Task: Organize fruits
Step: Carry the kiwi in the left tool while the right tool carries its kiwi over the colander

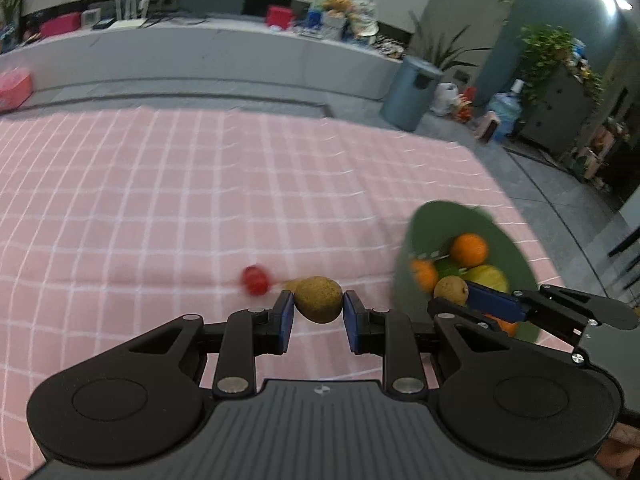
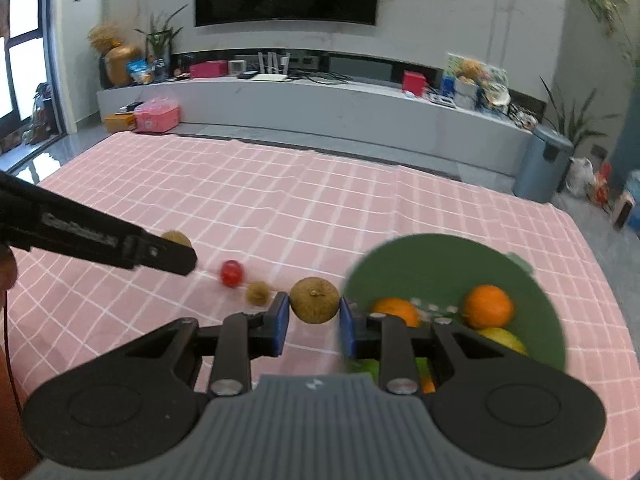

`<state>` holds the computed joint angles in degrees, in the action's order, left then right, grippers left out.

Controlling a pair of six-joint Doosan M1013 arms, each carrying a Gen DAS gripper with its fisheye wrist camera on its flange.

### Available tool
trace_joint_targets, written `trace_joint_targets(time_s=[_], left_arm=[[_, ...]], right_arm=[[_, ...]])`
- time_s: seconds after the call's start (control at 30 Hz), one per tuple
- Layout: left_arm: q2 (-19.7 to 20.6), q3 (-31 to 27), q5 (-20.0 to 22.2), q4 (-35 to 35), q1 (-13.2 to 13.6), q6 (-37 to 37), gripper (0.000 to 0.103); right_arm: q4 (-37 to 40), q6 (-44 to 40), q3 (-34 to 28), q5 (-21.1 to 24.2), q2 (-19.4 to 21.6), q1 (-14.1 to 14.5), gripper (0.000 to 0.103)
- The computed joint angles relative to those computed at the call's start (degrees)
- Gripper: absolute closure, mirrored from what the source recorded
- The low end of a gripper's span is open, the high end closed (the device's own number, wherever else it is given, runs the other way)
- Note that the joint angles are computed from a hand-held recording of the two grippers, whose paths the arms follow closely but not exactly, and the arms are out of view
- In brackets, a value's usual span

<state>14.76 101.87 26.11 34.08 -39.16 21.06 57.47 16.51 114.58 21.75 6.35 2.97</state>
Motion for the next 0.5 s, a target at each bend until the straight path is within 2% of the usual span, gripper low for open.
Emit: trace_joint_targets(time_s=[0.17, 0.3, 0.5], left_arm=[[2.3, -3.7, -0.5, -1.4, -1.0, 4.2, 0.074], [4.3, -6.6, -1.1, -5.4, -1.5, 10.1, 0.074], [7.7, -11.1, 0.1, -10.7, -2.0, 18.6, 0.074]], right_arm=[[-4.4, 4.2, -1.0, 1.2, -0.3, -3.4, 0.080], [-7.4, 7.2, -2.0, 2.4, 0.0, -5.7, 0.080], [-13.2, 16.2, -5.2, 4.8, 2.5, -8.0, 0.080]])
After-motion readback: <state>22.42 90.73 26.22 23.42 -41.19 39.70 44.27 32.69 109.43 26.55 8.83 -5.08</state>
